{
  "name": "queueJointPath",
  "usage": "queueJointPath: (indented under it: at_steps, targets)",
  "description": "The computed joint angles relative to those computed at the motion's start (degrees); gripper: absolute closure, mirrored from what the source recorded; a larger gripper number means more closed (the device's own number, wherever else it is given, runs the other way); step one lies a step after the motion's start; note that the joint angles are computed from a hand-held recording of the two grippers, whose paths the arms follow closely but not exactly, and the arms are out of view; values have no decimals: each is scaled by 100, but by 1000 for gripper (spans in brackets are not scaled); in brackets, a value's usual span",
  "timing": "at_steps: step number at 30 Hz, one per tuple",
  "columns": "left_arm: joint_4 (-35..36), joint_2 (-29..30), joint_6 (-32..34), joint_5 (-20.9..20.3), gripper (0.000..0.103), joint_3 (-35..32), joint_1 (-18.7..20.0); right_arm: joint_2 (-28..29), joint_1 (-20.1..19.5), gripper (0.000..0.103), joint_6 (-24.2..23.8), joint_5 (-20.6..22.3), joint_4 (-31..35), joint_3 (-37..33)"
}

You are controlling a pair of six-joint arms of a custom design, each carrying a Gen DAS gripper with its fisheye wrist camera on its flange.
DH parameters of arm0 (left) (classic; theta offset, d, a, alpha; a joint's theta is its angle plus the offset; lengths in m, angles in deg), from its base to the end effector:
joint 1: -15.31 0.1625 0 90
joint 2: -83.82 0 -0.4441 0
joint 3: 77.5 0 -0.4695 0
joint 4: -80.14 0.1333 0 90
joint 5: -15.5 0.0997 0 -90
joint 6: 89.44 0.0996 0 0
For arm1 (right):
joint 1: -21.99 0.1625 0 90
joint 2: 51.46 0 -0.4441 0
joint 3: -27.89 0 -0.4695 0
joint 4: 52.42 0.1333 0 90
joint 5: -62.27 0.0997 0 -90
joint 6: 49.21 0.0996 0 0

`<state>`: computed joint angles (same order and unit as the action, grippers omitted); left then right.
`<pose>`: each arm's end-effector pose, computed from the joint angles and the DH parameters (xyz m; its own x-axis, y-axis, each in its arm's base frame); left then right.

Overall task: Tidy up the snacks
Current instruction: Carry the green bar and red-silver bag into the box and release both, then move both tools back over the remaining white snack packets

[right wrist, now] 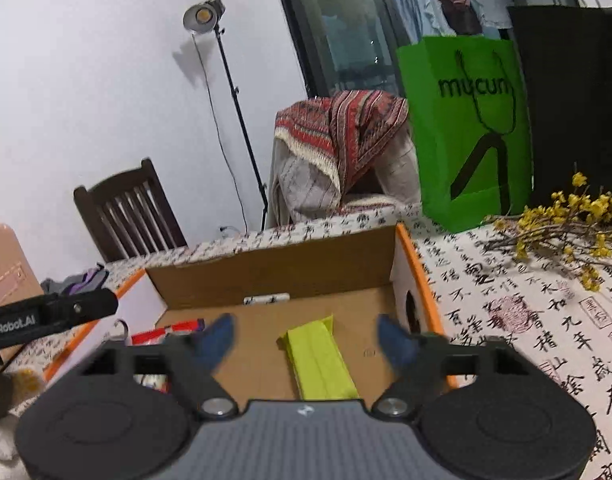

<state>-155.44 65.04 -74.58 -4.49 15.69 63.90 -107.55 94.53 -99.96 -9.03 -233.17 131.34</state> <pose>-0.2340 -0.6084 -0.0634 -0.7617 -0.3641 -0.5359 0.4230 0.3471 -0.8370 -0.0533 -0.7202 0.1856 -0.7824 -0.4899 0.3846 -0.6129 0.4960 -0.6151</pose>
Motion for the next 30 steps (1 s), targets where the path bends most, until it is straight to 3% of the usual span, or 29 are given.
queueJointPath:
  at_steps: [5, 13, 21, 30]
  targets:
    - [-4, 83, 209, 149, 0, -168, -40, -75, -3, 1, 16, 91, -121, 44]
    - [-117, -12, 317, 372, 0, -105, -221, -315, 62, 0, -78, 89, -195, 209]
    - [-674, -93, 900, 752, 0, 112, -558, -859, 12, 0, -499, 220, -170, 720]
    - [-385, -256, 106, 1113, 0, 948, -1053, -1678, -352, 0, -1014, 584, 305, 1444]
